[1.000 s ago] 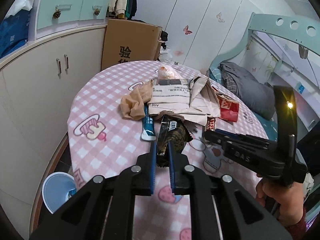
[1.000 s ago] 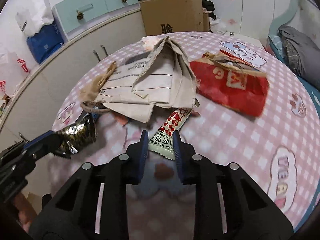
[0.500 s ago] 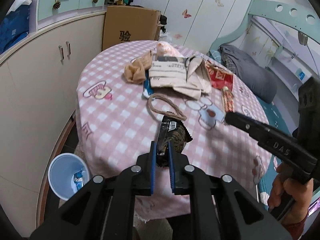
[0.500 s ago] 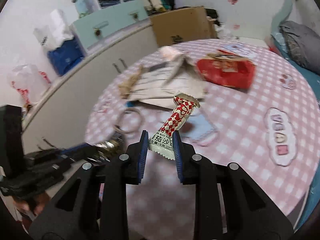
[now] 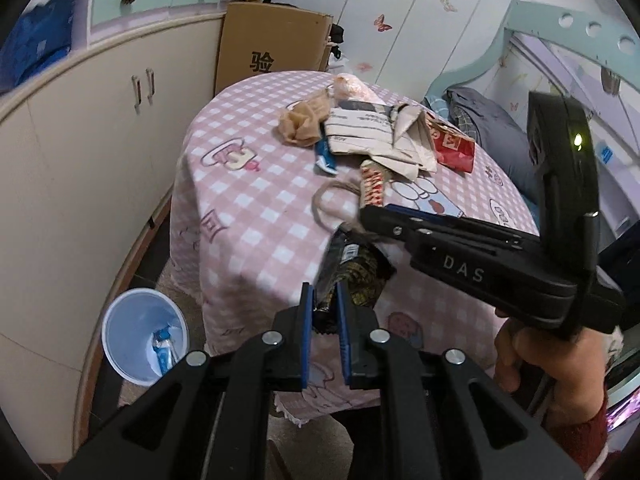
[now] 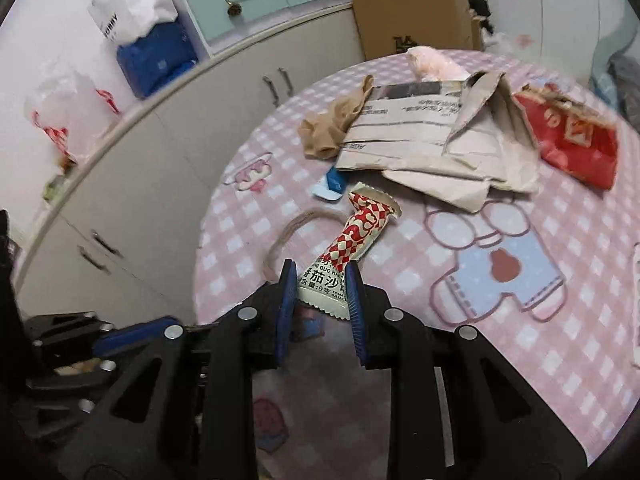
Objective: Collect trash
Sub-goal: 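Lift both wrappers with both tools and carry them over the wastebasket, then open the left tool then the right tool over the wastebasket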
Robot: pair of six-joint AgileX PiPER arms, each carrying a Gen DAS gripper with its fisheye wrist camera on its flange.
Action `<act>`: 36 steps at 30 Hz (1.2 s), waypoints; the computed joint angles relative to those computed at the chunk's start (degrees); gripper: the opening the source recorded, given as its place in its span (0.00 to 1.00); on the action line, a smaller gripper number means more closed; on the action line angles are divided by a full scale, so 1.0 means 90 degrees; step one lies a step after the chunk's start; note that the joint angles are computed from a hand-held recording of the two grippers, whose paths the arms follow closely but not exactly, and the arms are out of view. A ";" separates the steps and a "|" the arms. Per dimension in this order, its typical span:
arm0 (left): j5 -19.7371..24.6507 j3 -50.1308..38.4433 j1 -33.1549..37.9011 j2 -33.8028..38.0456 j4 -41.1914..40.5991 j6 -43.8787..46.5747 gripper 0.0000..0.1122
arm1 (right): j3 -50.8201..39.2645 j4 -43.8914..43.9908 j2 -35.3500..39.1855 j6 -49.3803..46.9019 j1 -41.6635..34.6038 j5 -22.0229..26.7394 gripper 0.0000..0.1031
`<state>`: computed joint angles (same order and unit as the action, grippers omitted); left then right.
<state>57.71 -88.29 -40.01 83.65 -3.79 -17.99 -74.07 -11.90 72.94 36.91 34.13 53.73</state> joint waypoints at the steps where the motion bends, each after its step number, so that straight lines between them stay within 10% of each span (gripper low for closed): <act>1: -0.0024 0.0084 0.0082 -0.0065 -0.0063 0.0045 0.10 | -0.0032 -0.0120 0.0042 0.0054 0.0046 0.0059 0.24; 17: -0.0782 0.1205 0.1953 -0.0982 -0.0345 0.0085 0.10 | -0.0967 -0.1906 0.0404 0.1338 0.1524 0.0219 0.24; 36: -0.1396 0.1534 0.4254 0.0230 -0.0245 0.0478 0.17 | -0.4381 -0.0077 0.4645 -0.0523 0.1975 -0.0258 0.24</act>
